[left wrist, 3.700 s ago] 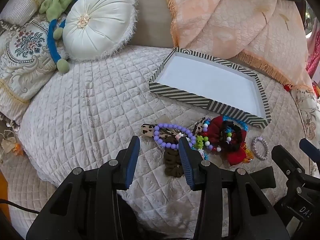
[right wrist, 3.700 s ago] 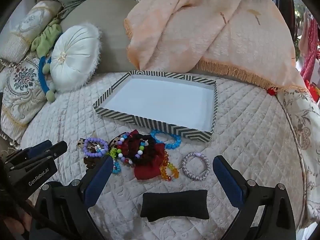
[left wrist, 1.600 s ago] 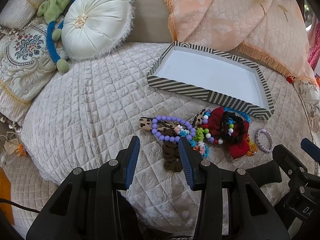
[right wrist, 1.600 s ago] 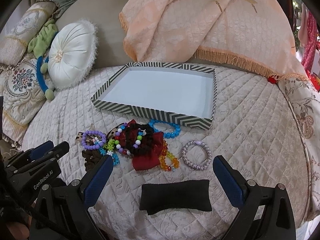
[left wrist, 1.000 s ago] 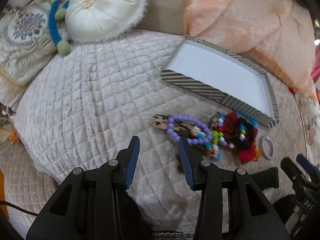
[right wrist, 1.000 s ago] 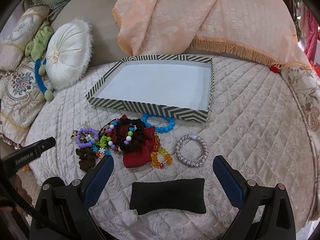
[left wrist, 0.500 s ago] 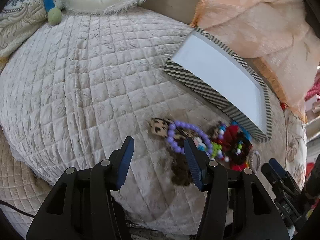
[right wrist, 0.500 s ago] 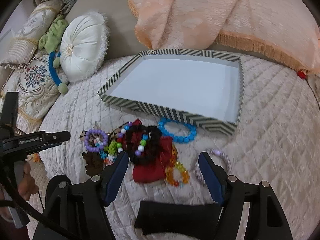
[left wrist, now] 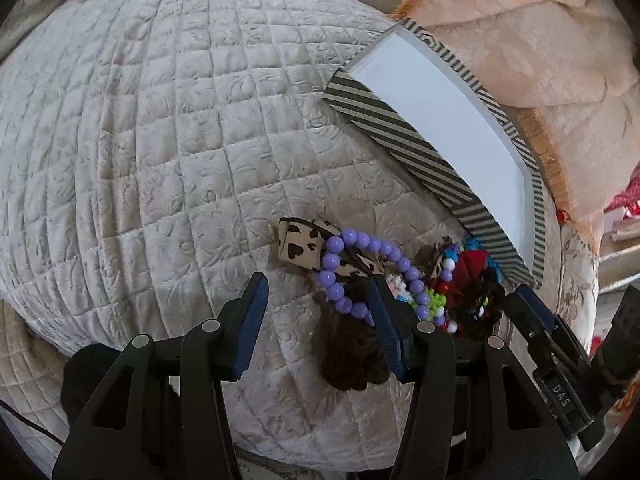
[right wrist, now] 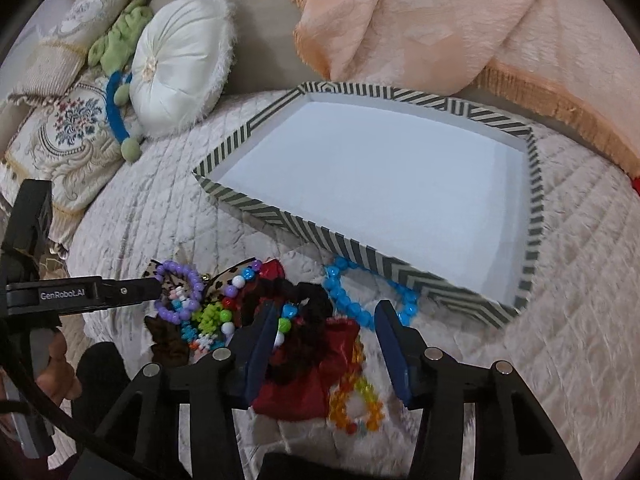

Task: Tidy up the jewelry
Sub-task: 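Grasp the purple beaded bracelet with the left gripper while the right gripper grasps the black scrunchie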

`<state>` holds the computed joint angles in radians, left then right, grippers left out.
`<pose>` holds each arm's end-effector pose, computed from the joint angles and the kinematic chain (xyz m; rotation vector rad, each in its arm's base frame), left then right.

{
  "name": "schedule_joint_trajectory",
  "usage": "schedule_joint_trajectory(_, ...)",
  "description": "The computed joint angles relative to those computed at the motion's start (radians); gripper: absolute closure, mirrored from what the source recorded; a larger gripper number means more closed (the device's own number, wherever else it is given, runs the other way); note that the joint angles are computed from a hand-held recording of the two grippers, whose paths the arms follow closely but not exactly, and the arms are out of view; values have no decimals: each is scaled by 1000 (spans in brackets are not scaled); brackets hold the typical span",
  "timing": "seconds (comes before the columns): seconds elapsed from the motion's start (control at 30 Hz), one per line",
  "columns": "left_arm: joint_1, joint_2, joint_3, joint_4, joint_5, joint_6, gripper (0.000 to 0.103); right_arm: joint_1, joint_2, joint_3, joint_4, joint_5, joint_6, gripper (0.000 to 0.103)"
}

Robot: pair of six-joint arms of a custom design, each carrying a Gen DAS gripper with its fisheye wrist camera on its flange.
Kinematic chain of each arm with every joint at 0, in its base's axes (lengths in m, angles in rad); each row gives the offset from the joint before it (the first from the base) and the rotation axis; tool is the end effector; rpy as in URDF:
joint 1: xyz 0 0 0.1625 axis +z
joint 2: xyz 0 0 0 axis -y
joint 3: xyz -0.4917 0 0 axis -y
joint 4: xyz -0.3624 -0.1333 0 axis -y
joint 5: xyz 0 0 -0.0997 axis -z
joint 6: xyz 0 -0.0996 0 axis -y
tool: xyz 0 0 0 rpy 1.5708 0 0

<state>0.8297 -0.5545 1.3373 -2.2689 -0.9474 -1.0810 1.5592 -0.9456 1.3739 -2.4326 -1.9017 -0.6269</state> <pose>-0.3769 -0.6954 0.0768 -0.4095 2.5988 -0.6014 0.0923 -0.7486 0.3671 0.7137 -2.5697 0.4176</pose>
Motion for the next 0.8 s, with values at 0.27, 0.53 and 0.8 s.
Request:
schedule_joint_trajectory(0.27, 14, 25, -22, -28, -10, 5, 78, -18, 40, -62, 87, 31, 17, 76)
schedule_joint_trajectory(0.53, 2, -9, 34, -129, -13, 25, 95, -25, -5, -17, 46, 93, 21, 91)
schedule_joint_trajectory(0.8, -43, -30, 34, -156, 20, 88, 95, -14, -62, 28, 10, 142, 8, 92)
